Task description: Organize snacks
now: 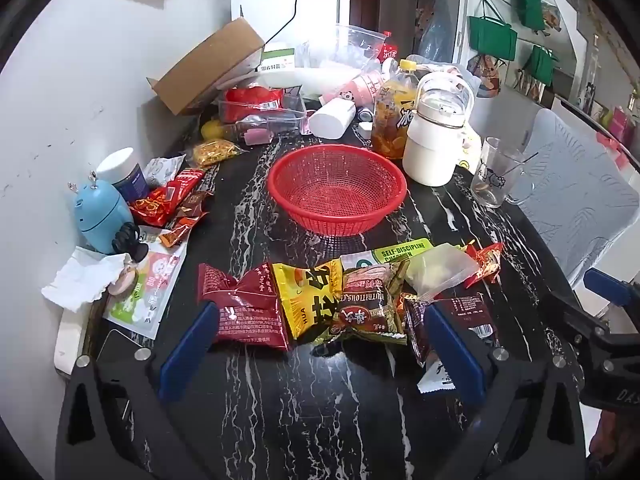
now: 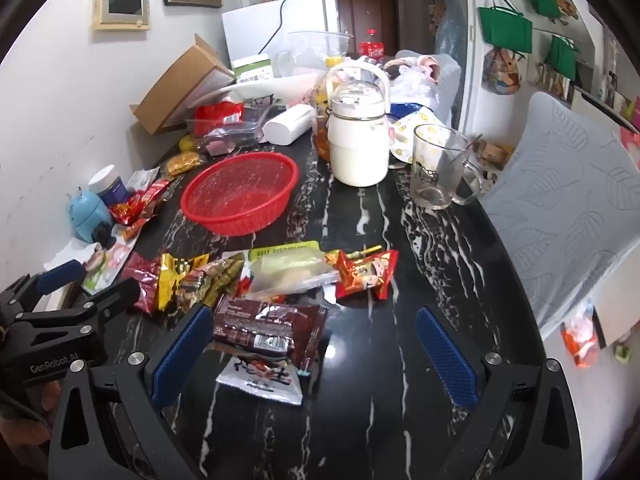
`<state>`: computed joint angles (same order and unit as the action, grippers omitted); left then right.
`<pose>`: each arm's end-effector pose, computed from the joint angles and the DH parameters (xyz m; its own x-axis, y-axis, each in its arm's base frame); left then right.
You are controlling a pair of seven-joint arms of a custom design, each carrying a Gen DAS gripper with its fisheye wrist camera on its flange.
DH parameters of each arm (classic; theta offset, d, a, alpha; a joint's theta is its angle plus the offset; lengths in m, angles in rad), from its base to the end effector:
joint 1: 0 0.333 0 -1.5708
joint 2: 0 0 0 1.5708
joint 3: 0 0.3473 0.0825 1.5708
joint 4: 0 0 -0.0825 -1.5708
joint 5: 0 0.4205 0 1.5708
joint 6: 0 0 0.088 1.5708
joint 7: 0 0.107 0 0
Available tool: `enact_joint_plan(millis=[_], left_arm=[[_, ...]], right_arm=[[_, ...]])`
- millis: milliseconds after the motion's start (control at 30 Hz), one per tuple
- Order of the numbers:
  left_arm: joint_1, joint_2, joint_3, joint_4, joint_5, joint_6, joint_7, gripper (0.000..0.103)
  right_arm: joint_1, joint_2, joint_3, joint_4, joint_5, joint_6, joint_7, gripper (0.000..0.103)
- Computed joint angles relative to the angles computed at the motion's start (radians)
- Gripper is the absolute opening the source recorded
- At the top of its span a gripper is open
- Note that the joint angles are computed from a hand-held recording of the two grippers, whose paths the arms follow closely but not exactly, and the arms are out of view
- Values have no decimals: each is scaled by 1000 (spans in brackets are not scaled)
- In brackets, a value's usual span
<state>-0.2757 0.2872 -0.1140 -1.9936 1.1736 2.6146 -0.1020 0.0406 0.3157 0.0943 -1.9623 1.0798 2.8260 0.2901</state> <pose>0.6037 -0.2662 0.3504 0.3264 -0.9450 0.0228 -0.6799 -0.2514 -0.6888 0.6732 0.0425 0.3609 0.4600 -0.8838 -0.0855 -0.6681 -0.2811 -0.6890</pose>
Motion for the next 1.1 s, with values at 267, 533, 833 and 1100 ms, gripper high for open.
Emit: enact_joint_plan(millis=[267,533,833,1100], left_arm=[[18,-6,8,-10,11,63,-10,103],[8,-19,0,-17,32,46,-9,103],[12,-19,2,-19,49,68,-14,103],[11,-18,1,-20,43,59,-10,103]], right_arm=[[1,-11,0,-11,11,14,-7,103],[-6,-15,-1,-12,42,4,-6,103],[-2,-9,-6,-11,34,1,7,103],[-3,-9,-2,-14,40,7,0,103]])
